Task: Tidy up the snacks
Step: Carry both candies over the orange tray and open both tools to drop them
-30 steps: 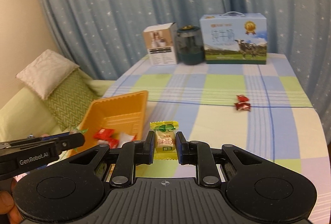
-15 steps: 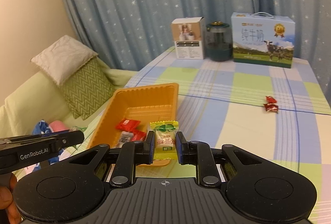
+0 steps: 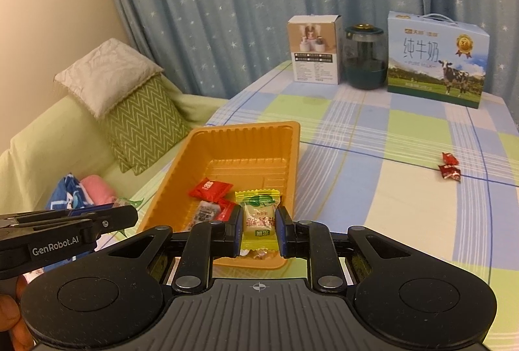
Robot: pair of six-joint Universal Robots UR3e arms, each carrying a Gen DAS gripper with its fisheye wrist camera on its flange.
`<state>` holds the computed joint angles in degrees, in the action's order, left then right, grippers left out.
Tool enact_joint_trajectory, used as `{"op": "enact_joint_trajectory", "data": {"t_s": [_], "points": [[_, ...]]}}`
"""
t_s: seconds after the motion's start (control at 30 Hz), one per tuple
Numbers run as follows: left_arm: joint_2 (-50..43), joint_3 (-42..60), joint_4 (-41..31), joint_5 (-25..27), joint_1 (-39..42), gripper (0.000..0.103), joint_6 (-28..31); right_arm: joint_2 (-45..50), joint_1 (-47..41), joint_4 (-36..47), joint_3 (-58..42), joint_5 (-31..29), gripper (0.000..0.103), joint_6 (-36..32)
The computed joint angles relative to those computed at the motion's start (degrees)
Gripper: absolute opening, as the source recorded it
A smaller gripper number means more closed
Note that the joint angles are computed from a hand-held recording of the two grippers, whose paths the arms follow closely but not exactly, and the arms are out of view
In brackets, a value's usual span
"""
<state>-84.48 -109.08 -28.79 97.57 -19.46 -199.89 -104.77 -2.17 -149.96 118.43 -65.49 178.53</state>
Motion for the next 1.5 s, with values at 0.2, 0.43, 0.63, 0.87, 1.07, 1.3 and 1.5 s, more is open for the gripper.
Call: {"op": "enact_joint_trajectory", "data": {"t_s": [0.2, 0.43, 0.63, 0.87, 1.07, 1.3, 1.5], "points": [[-2.28, -0.26, 1.74, -2.49, 3.1, 0.019, 1.89, 7.41, 2.02, -3.56, -3.18, -0.16, 0.021, 1.62], [-6.86, 0.47, 4.62, -5.53, 6.01, 0.019, 3.39, 14.31, 3.43, -6.45, -6.47, -0.58, 0.021, 2.84], [-11.32, 3.0, 5.74, -6.38, 6.76, 0.02, 4.38, 17.75, 3.48, -7.54, -8.1, -0.55, 0.021, 3.45], [-11.92, 3.71, 5.63, -5.54, 7.15, 0.037, 4.25, 18.02, 2.97, -7.83, -8.04, 0.31, 0.021, 3.57], [-8.15, 0.53, 5.56, -4.23, 7.39, 0.043, 3.44, 17.81, 2.98, -7.67, -7.94, 0.63, 0.021, 4.11], [-6.33, -1.1, 5.2, -3.79, 7.15, 0.044, 3.03, 18.38, 3.26, -7.47, -8.72, 0.89, 0.021, 4.38], [-6.76, -1.1, 5.47, -3.79, 6.87, 0.044, 2.97, 19.61, 3.94, -7.77, -9.42, 0.4, 0.021, 4.72]]}}
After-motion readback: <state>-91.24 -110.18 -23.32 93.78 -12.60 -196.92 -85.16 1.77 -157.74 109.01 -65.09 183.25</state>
